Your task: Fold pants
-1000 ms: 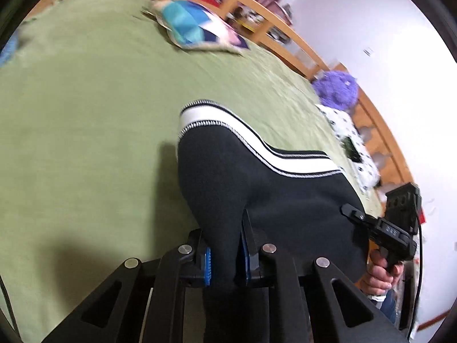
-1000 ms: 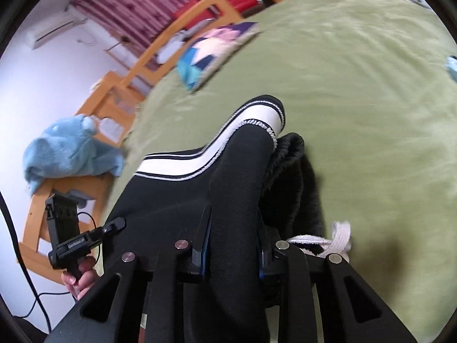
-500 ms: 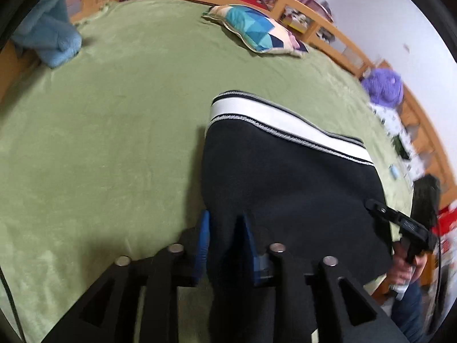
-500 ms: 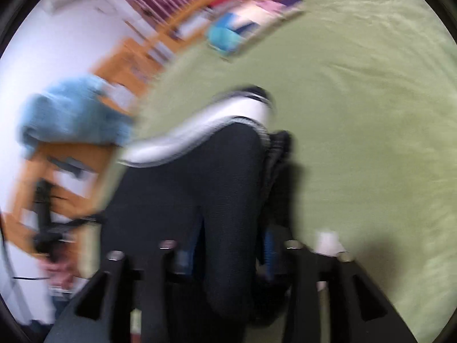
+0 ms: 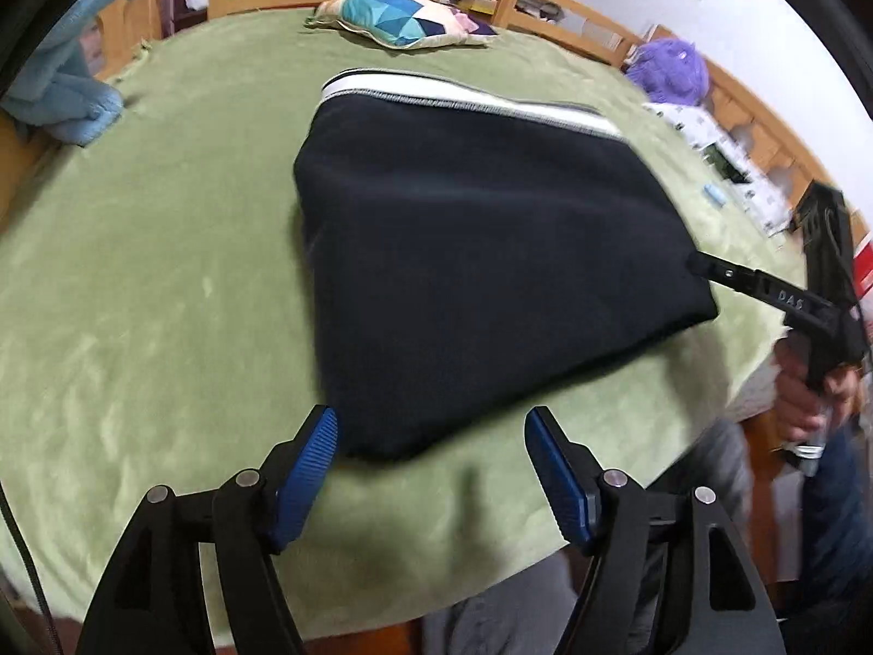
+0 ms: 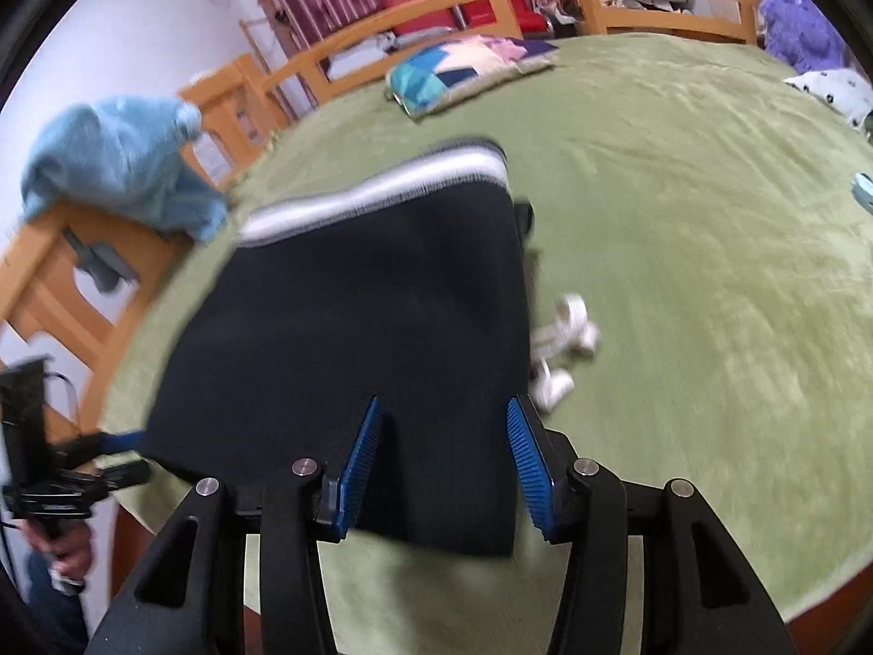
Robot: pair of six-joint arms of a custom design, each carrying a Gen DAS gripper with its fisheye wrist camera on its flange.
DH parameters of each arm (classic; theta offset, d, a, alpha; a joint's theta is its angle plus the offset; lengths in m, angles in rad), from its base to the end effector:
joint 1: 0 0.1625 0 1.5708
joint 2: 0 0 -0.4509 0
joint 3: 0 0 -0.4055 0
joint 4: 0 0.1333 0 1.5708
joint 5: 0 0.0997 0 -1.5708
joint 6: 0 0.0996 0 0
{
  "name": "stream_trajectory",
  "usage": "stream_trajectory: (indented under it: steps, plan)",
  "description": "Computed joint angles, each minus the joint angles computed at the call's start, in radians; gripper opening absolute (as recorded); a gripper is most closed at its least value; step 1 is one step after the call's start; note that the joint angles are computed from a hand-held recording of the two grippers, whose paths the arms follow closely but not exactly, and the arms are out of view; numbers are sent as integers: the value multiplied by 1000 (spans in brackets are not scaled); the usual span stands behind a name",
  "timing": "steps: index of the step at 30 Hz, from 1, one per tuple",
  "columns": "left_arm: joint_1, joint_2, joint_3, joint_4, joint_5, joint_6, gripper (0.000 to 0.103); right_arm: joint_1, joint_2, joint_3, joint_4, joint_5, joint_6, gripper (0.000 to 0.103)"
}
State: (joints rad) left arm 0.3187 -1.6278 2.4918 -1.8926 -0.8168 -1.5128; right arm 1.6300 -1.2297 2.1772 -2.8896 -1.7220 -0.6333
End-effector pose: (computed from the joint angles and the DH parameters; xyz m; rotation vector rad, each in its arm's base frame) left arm -0.2081 -0.2808 0.1907 -0.0494 2.3788 -0.7967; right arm 0.1486 -0.5083 0.2026 0.9318 -2.7025 0.4536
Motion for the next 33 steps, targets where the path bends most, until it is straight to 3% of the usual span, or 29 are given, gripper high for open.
stream_trajectory:
  steps: [2, 3, 5, 6, 8, 13, 18, 22, 26, 29, 30, 31, 33]
  plan:
    - [6, 43, -15, 56, 14, -70, 68, -20, 0, 5, 23, -17, 24, 49]
    - [17, 66, -26, 94, 25, -123, 63, -27, 5, 0, 40, -17, 40, 48]
    - [45, 113, -73, 237, 30, -248, 15, -45, 4, -5, 65, 0, 55, 43]
    - [55, 111, -81, 274, 31, -278, 15, -51, 6, -8, 64, -2, 53, 36]
    - [44, 36, -48, 231, 24, -294, 14, -55, 5, -8, 64, -3, 49, 31]
    - [-2, -44, -27, 206, -2, -191, 18, -24, -32, 33, 9, -66, -28, 30]
    - [-125, -191, 6, 255, 41, -202, 39, -18, -106, 20, 12, 48, -33, 34]
    - [-82, -202, -17, 238, 111, -176, 45, 16, -33, -52, -19, 45, 13, 36]
    - [9, -156, -22, 81, 137, -67, 45, 23, 95, -129, -47, 45, 100, 55]
    - [50, -120, -21, -23, 134, 26, 45, 32, 197, -208, 37, -39, 186, 42]
    - [62, -107, -28, -31, 136, 45, 45, 24, 194, -196, -4, -17, 171, 24]
    - [68, -98, -33, -30, 141, 54, 45, 11, 166, -181, -33, 33, 140, 14]
    - [84, -91, -32, -66, 154, 98, 45, -36, 101, -178, 31, 192, 199, 10]
